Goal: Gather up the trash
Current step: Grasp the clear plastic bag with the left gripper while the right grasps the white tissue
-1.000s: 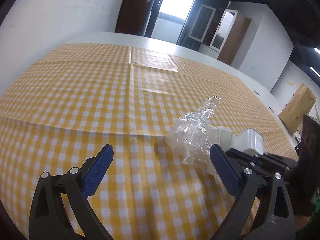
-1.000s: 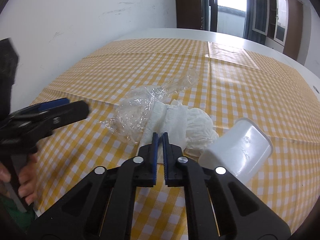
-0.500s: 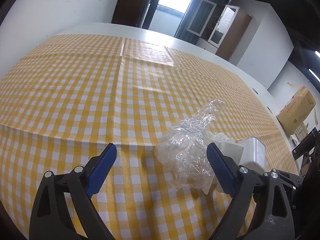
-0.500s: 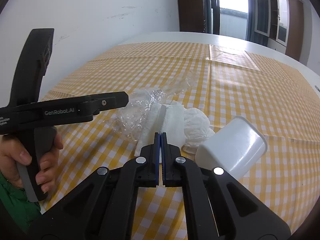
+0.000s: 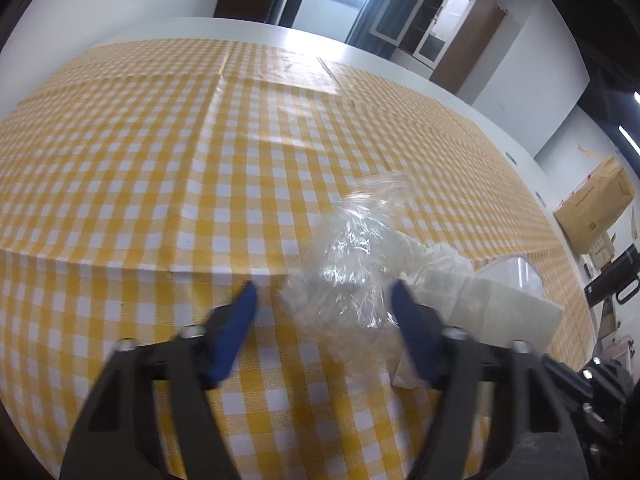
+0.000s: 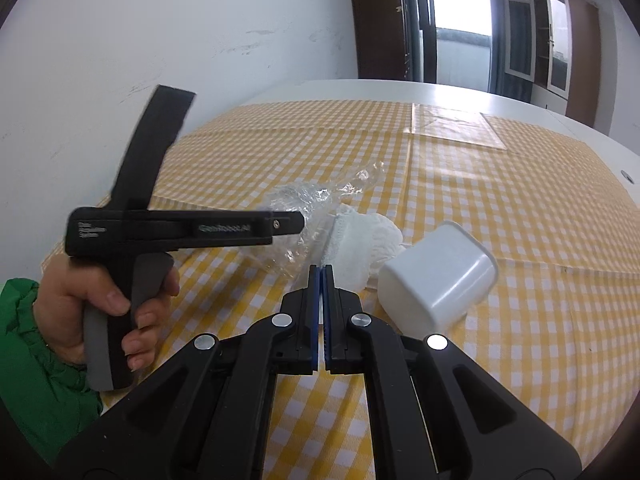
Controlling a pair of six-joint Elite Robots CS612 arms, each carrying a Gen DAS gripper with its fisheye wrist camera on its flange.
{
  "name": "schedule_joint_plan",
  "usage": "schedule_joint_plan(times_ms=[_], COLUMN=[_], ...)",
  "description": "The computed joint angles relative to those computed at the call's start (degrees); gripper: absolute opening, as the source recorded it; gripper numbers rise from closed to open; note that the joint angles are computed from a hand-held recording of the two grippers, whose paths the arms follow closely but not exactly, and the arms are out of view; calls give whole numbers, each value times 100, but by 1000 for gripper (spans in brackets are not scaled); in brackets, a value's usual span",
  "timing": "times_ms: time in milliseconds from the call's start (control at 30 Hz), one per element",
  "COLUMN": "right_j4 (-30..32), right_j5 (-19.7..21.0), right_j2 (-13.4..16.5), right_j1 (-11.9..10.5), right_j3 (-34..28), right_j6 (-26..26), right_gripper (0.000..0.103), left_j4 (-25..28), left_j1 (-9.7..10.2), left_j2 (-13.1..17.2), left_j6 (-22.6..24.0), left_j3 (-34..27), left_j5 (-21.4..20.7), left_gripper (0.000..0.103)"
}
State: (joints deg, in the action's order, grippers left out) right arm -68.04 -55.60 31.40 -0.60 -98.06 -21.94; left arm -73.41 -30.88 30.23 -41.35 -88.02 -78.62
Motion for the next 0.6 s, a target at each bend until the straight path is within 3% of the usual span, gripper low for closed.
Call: schedule_joint_plan(times_ms=[133,300,600], right_j4=[122,245,558], right_j5=[91,312,766], right_j2=[39,74,177], right_j1=[-66,-157,-350], right_j3=[-141,-317,-806], right_j6=[-52,-64,-131], right_gripper=[1,1,1], left_j4=[-86,-51,458], left_j1=[-61,-222,-777], left_j2=[64,192,409], left_j6=[-65,-238,-334], left_j3=[-126,-576,-1460], left_j5=[172,672,1680], left_gripper=[43,42,42])
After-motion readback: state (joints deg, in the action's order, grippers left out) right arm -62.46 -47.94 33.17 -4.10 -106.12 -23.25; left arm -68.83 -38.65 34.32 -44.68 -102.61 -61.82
